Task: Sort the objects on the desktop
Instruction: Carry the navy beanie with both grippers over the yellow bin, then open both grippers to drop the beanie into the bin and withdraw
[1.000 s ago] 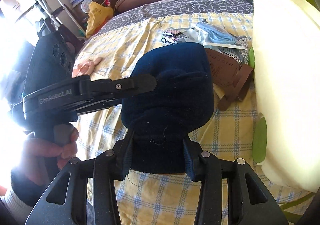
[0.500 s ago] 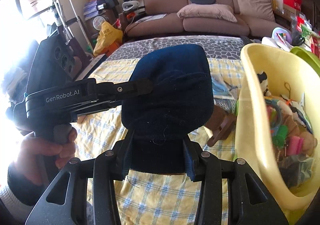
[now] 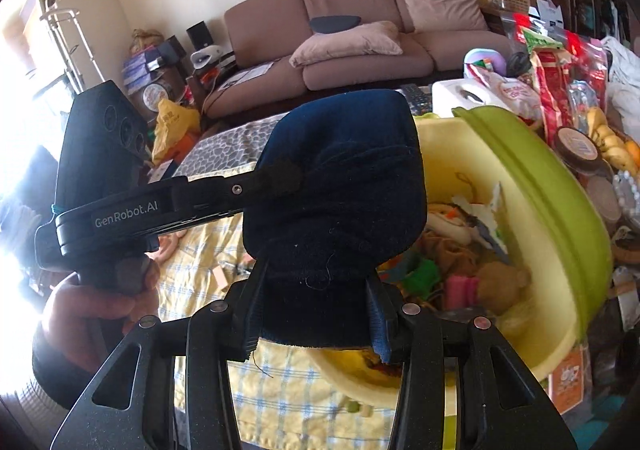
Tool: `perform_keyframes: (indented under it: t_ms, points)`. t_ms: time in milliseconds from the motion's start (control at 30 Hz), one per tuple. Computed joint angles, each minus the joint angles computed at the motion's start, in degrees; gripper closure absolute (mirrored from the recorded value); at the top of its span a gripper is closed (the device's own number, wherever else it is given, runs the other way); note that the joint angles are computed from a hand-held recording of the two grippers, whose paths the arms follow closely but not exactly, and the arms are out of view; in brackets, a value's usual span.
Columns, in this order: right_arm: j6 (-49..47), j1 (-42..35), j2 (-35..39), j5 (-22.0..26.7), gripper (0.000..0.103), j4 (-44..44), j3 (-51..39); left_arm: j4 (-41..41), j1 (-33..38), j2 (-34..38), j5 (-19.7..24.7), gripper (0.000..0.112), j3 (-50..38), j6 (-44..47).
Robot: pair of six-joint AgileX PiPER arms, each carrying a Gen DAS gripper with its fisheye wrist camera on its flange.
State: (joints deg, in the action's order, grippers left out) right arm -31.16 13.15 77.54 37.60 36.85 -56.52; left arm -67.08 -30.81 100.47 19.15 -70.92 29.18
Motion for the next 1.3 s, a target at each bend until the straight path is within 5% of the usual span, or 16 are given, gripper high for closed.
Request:
perform_keyframes:
  t_ms: [233,600,967,1133,1300]
  points:
    - [-6.54,-10.21,4.5,9.12,0.059,4.48,-3.51,25.04,-4.55,5.75,0.53,0.076,-9.4,-25.79]
    - [-9.99,-11.31,6.74,13.3,0.059,6.52,-4.63,45.68,-6.7,4.29,1.64,0.075,-8.89,-44.55]
    - [0.23,-9.95,6.15,7.32,0.059,-2.85,-4.64,61.3,-9.86,16.74,19.13,0.071,-32.54,-54.01]
    - [16.83,-3.8,5.78,-0.59,0.058,-21.21,-3.31,67.63,-12.17,21.55,25.15,0.064,-40.44,-57.48]
    - [22.46,-3.35,6.97,-3.69,0.054,-26.98,-2.29,70.39,-13.63,19.76,23.27,0.051,-37.21,-58.32]
